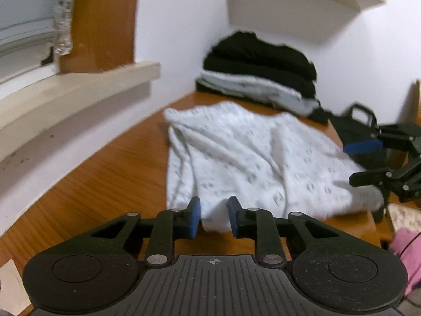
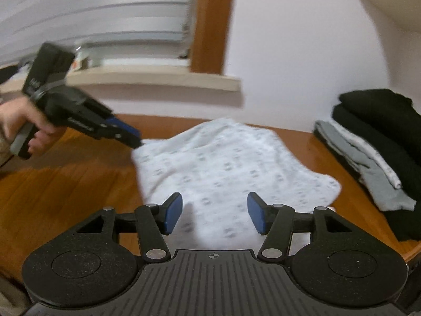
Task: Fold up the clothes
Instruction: 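Grasp the shirt edge with the left gripper while the right gripper grasps the shirt corner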
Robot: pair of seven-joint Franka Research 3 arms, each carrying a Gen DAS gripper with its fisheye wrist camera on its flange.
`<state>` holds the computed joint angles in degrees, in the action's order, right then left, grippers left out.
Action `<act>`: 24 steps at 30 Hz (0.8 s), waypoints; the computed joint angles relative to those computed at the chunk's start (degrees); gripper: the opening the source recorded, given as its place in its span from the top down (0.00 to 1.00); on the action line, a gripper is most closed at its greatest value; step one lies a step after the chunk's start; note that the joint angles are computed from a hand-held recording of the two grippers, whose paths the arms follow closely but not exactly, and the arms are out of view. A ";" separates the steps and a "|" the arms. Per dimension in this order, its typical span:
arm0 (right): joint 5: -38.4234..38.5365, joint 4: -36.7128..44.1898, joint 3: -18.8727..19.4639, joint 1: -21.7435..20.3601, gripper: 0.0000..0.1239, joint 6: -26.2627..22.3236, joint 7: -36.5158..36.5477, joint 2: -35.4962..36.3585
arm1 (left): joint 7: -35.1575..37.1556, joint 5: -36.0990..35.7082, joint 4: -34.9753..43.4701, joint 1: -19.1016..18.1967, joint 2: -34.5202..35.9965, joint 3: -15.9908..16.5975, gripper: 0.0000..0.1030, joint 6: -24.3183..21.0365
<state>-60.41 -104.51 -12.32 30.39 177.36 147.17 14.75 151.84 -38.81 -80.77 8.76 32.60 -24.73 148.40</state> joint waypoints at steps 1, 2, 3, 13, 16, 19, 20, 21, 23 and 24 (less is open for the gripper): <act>-0.41 -0.07 -0.04 0.45 0.55 -0.59 0.19 0.06 | 0.41 0.36 -0.72 -0.16 -0.35 0.06 0.67 0.31; 0.11 -0.21 0.55 0.31 0.55 -1.11 -0.48 0.18 | 0.32 1.09 -1.31 -0.60 -0.60 0.42 0.61 0.74; 0.46 -0.34 0.97 0.22 0.55 -1.57 -1.12 0.35 | 0.20 1.79 -1.90 -1.04 -0.79 0.72 0.59 1.50; -8.68 1.84 2.20 0.56 0.49 -6.81 -0.65 2.27 | -0.99 5.00 -2.05 -0.64 1.03 -0.88 0.54 5.13; -12.22 2.73 3.10 0.02 0.48 -8.64 -0.52 2.94 | 0.15 4.45 -2.68 0.18 0.83 -1.98 0.89 5.69; -12.15 2.38 4.71 -2.02 0.56 -8.40 -0.94 2.77 | 3.45 3.17 -5.16 1.28 -0.35 -3.85 0.97 10.74; -10.11 2.02 5.38 -2.88 0.60 -8.27 -2.22 2.59 | 4.77 2.55 -5.92 1.93 -0.97 -4.67 0.98 12.70; -9.64 1.76 5.34 -3.07 0.63 -8.30 -2.23 2.40 | 5.63 2.44 -6.27 2.36 -1.45 -5.10 0.98 14.29; -14.66 1.54 3.84 -1.92 0.74 -9.27 3.57 1.78 | 4.92 2.85 -5.40 2.89 -1.32 -4.89 0.98 15.77; -15.52 1.16 4.15 -2.45 0.74 -9.06 5.14 1.36 | 3.86 3.32 -4.51 3.03 -0.95 -4.48 0.98 16.08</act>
<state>-75.93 -103.35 -8.17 27.94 168.30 152.32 16.11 155.70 -35.49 -85.28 11.80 31.65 -29.22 164.47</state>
